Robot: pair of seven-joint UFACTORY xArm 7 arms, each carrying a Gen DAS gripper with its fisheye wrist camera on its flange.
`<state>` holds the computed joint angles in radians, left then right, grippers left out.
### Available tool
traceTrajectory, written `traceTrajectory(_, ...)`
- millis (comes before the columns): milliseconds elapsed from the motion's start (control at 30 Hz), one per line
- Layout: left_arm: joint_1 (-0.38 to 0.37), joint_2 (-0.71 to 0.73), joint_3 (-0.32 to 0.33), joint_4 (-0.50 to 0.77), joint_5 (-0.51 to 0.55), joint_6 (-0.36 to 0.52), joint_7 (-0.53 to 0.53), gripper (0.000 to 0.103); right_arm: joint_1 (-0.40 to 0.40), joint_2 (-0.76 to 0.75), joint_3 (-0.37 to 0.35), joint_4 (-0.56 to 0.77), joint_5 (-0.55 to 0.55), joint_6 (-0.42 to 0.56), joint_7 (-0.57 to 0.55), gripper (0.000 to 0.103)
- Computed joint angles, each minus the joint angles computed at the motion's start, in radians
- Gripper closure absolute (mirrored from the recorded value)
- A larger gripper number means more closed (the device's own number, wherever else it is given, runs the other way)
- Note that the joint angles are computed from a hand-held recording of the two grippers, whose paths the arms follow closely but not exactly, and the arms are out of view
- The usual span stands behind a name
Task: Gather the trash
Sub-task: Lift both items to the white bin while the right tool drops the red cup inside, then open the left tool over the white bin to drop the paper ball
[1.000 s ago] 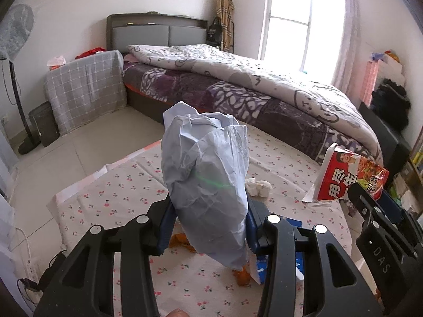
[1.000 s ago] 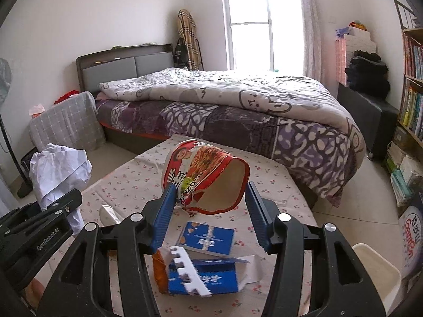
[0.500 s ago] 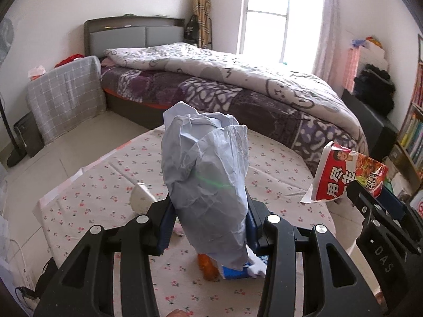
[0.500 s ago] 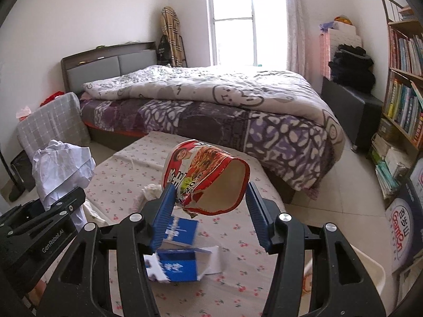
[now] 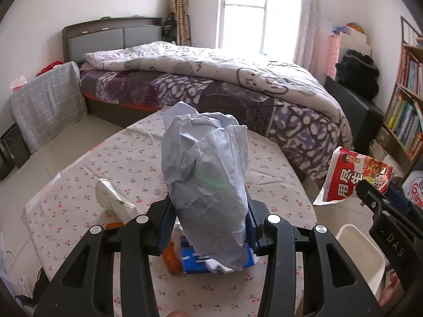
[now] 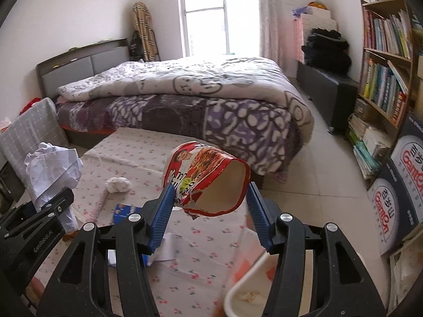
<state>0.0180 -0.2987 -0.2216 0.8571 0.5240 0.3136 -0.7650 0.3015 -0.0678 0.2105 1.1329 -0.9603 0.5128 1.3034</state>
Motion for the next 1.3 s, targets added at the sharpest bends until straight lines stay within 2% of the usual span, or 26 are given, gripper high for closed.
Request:
traceTrajectory(333, -0.065, 0.051, -0.022, 0.028, 0.008, -0.001, 0.011, 0.059, -0.063, -0.095, 0.000, -0.097, 0.076, 0.041, -0.055, 0.049)
traceTrajectory(533, -0.133, 0.091, -0.011, 0.044, -0.035, -0.011, 0.073, 0.059, -0.100, -0.143, -0.003, -0.144, 0.193, 0.098, -0.154, 0.047)
traceTrajectory(667, -0.181, 0.118, -0.006, 0.052, -0.069, -0.019, 0.118, 0.059, -0.129, -0.177, -0.013, -0.181, 0.284, 0.122, -0.203, 0.040)
traceTrajectory(733, -0.209, 0.130, 0.002, 0.056, -0.101, -0.024, 0.155, 0.059, -0.150, -0.200, -0.014, -0.205, 0.309, 0.119, -0.194, 0.030)
traceTrajectory(767, -0.219, 0.135, 0.004, 0.057, -0.113, -0.026, 0.168, 0.059, -0.166, -0.212, -0.007, -0.214, 0.305, 0.126, -0.173, 0.021)
traceTrajectory(800, -0.233, 0.142, 0.005, 0.061, -0.131, -0.027, 0.185, 0.058, -0.181, -0.225, 0.000, -0.224, 0.296, 0.129, -0.152, 0.018)
traceTrajectory(1067, -0.335, 0.194, 0.026, 0.096, -0.334, -0.008, 0.365, 0.058, -0.257, -0.284, 0.005, -0.280, 0.312, 0.123, -0.116, 0.014)
traceTrajectory(1300, -0.397, 0.234, 0.023, 0.132, -0.497, 0.036, 0.500, 0.058, -0.301, -0.315, 0.009, -0.311, 0.326, 0.101, -0.097, 0.009)
